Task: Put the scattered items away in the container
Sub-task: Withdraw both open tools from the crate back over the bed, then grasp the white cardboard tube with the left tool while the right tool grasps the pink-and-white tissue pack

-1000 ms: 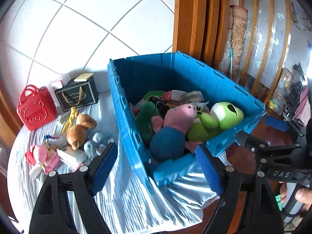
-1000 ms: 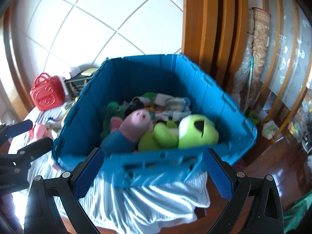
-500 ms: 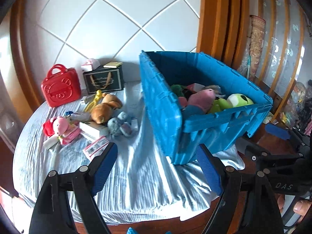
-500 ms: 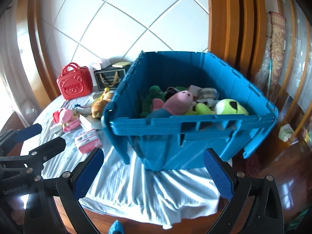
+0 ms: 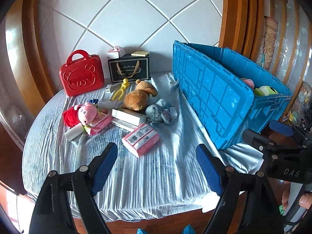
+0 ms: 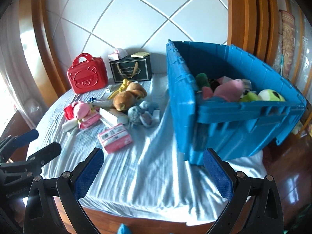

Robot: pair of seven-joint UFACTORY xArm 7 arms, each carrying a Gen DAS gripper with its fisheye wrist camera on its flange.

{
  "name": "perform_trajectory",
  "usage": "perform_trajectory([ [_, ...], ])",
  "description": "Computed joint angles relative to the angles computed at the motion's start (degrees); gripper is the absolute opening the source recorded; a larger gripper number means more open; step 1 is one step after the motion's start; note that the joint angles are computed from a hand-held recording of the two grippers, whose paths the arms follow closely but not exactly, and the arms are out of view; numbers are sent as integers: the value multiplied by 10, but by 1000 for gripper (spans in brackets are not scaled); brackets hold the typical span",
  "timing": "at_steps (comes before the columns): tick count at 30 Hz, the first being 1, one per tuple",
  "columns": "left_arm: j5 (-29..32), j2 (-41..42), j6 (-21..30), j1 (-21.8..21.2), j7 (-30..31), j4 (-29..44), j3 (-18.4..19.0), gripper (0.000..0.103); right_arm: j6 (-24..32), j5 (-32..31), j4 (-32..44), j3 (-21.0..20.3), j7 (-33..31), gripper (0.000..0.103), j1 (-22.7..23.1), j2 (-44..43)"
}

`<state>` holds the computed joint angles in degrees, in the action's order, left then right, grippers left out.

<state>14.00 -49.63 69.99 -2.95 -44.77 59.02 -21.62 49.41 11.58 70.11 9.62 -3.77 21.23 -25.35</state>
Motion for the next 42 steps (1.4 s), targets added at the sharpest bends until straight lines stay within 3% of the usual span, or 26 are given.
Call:
perform_trajectory([
  [4, 0, -72, 2, -13, 52, -69, 66, 83, -19, -40, -4, 58, 84, 103, -3, 15],
  [11, -8, -154, 8, 39, 119, -153, 159, 83, -34, -129, 23, 110, 181, 103, 20, 83],
  [15, -6, -166, -9, 85, 142, -187, 196, 83, -32, -156, 55, 109, 191, 103, 48, 143],
  [20, 2, -140, -34, 140, 154, -208, 216, 83, -27, -174, 119, 93, 191, 103, 82, 242],
  [30, 16, -55, -96, 194, 199, -227, 249, 83, 11, -183, 243, 54, 183, 103, 140, 381],
  [36, 12, 14, -149, 213, 261, -220, 292, 83, 46, -221, 282, 32, 250, 103, 174, 421],
  [42, -24, 120, -231, 212, 413, -193, 369, 83, 62, -289, 294, 9, 402, 103, 222, 447],
])
